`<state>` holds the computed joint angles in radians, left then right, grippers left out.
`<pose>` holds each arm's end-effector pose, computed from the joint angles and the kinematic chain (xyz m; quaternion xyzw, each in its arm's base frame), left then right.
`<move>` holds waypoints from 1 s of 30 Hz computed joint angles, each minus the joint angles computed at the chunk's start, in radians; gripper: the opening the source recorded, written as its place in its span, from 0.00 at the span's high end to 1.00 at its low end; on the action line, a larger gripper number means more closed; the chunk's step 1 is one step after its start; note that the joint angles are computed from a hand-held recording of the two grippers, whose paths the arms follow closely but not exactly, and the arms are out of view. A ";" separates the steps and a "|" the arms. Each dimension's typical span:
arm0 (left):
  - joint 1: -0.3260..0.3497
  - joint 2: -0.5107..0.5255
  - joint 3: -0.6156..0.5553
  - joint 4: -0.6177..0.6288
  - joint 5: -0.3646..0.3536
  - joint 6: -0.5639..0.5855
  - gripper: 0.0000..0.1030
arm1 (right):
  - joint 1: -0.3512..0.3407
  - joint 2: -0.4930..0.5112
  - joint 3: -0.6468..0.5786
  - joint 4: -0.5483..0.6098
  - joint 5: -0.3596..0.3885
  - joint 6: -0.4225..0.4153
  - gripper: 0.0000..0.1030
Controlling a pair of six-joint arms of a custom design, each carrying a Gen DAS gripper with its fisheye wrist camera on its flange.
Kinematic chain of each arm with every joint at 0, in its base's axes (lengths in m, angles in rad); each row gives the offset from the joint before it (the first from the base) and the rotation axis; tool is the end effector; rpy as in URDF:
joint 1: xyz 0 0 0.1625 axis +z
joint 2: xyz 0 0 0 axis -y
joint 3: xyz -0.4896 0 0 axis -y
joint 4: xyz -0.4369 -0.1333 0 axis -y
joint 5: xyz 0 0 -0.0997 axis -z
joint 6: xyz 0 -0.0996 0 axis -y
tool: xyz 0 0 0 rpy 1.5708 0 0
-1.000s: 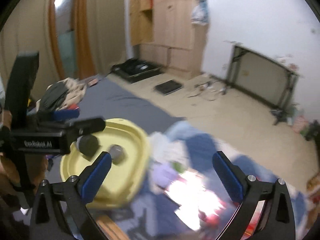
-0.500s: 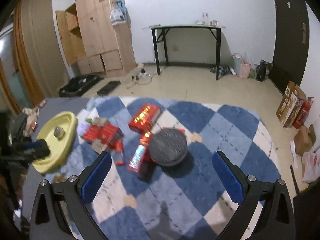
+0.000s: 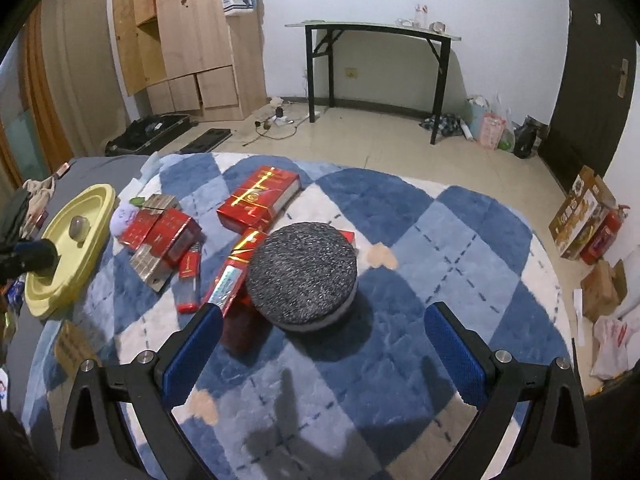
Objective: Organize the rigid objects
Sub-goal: 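Grasp a red-and-silver cigarette box with the left gripper while the right gripper grasps the large black foam disc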
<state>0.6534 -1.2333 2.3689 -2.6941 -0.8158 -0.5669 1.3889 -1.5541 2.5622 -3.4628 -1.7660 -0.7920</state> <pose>-0.2309 -0.4306 0.1545 0.1643 0.9149 -0.2449 0.2755 0.0434 -0.3944 0.2976 0.2304 -0.8706 0.3350 0.2770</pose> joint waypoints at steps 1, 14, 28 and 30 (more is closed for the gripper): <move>0.010 0.010 -0.012 -0.002 0.004 0.024 0.00 | -0.023 0.026 -0.005 -0.020 0.021 -0.013 0.00; 0.133 0.180 -0.169 -0.071 -0.127 0.252 0.11 | -0.050 0.060 -0.052 0.012 0.038 -0.023 0.00; 0.113 0.259 -0.157 -0.181 -0.330 0.353 0.10 | -0.065 0.048 -0.060 0.060 0.048 -0.051 0.01; 0.105 0.275 -0.166 -0.151 -0.293 0.357 0.10 | -0.066 0.054 -0.062 0.058 0.047 -0.057 0.01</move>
<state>0.7581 -0.9584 2.2027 -2.8450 -1.1091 -0.2095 1.3233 -1.5003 2.4999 -3.4049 -1.7192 -0.8487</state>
